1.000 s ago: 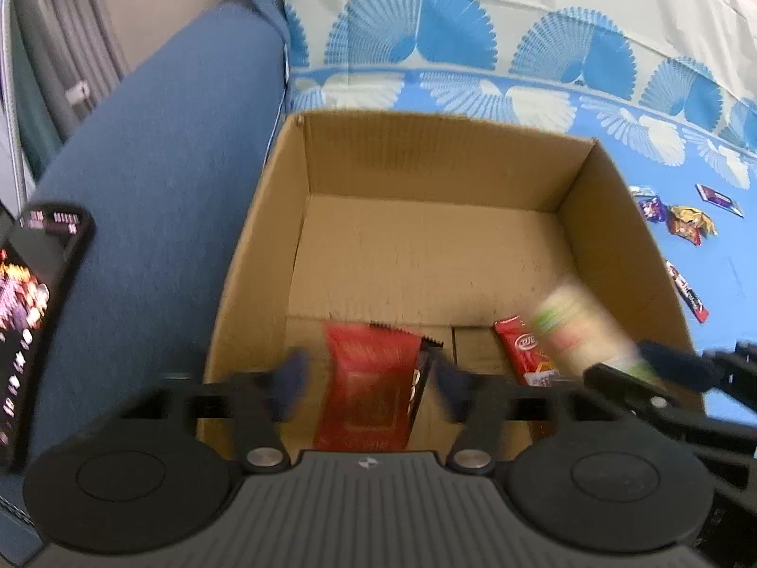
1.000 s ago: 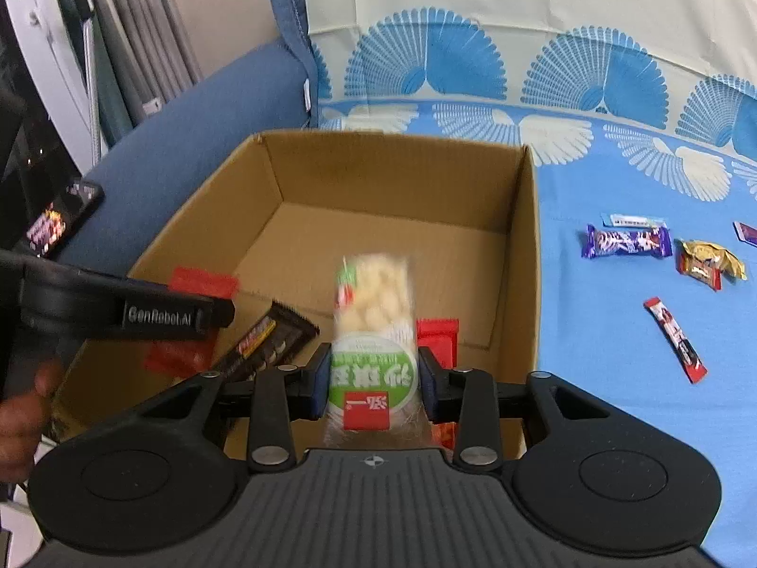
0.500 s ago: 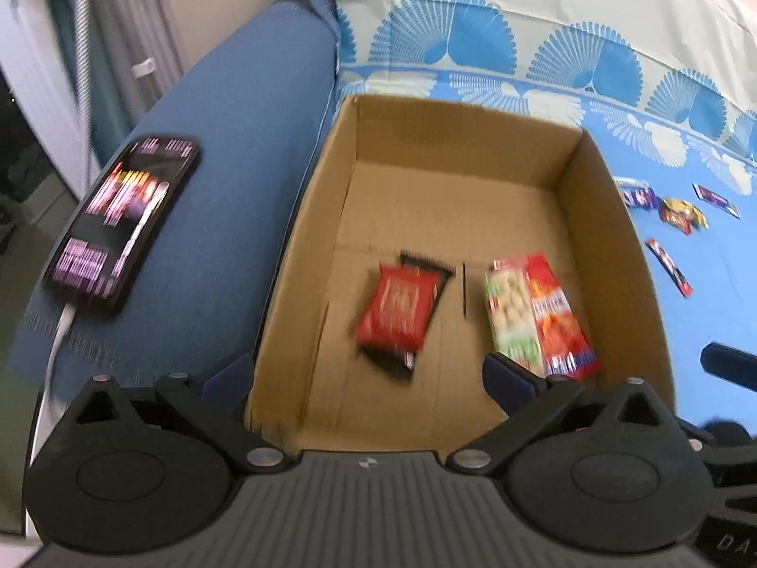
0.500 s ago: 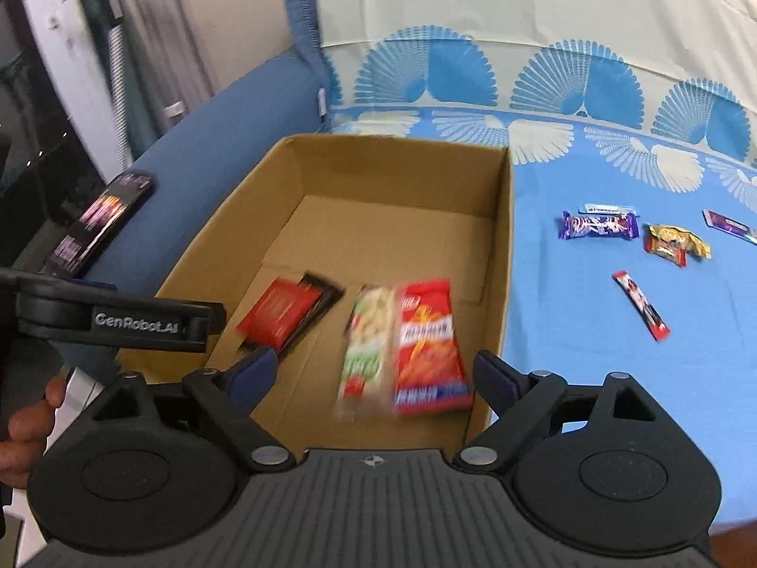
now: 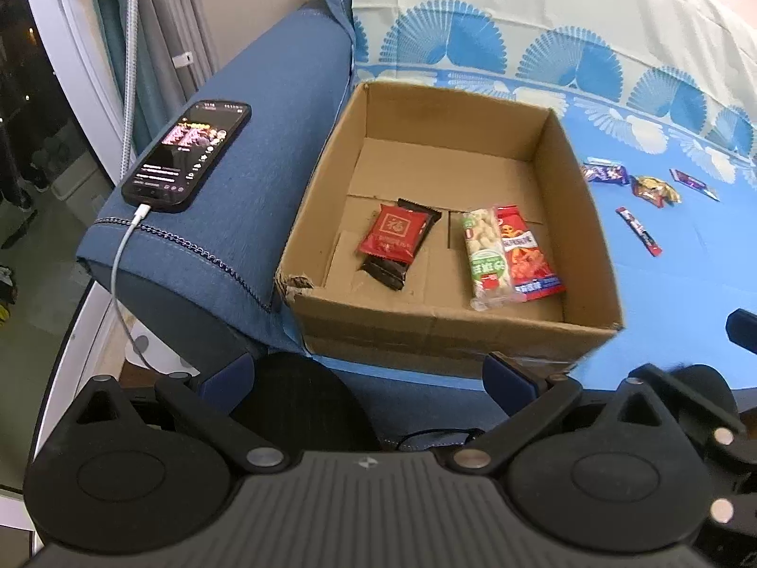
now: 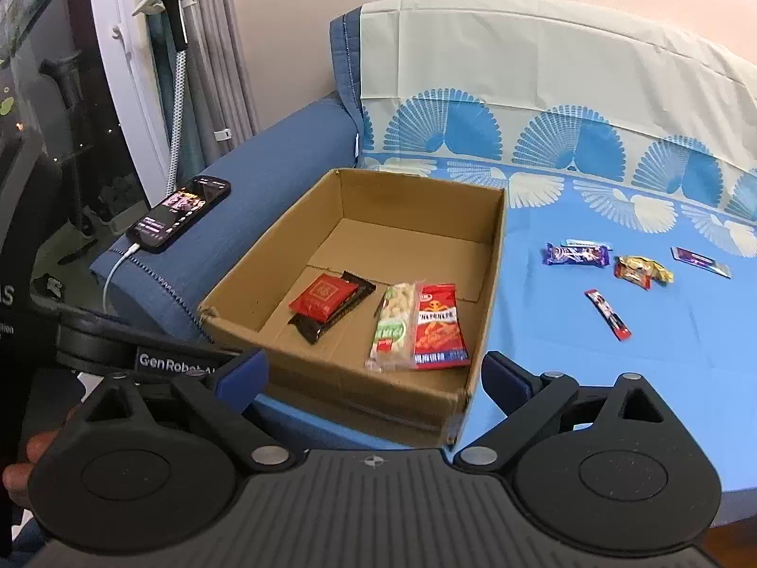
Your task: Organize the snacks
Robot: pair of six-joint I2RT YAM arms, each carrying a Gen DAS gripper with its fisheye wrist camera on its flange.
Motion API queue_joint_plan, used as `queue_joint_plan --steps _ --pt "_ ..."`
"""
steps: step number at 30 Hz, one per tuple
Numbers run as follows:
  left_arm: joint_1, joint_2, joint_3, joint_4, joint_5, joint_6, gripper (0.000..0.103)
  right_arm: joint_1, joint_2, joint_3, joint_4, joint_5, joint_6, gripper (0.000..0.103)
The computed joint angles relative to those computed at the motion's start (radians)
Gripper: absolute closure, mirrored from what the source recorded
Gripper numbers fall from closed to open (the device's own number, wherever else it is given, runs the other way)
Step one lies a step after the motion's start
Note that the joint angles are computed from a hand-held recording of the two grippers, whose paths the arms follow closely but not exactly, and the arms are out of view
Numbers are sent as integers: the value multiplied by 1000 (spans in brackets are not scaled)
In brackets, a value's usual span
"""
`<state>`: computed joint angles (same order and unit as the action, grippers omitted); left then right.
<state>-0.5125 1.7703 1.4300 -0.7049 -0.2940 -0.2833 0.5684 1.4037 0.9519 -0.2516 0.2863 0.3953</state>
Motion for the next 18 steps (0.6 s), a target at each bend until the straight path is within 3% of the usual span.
queue_joint_plan --steps 18 --pt "-109 -169 -130 12 -89 -28 0 106 -203 -121 -27 127 57 5"
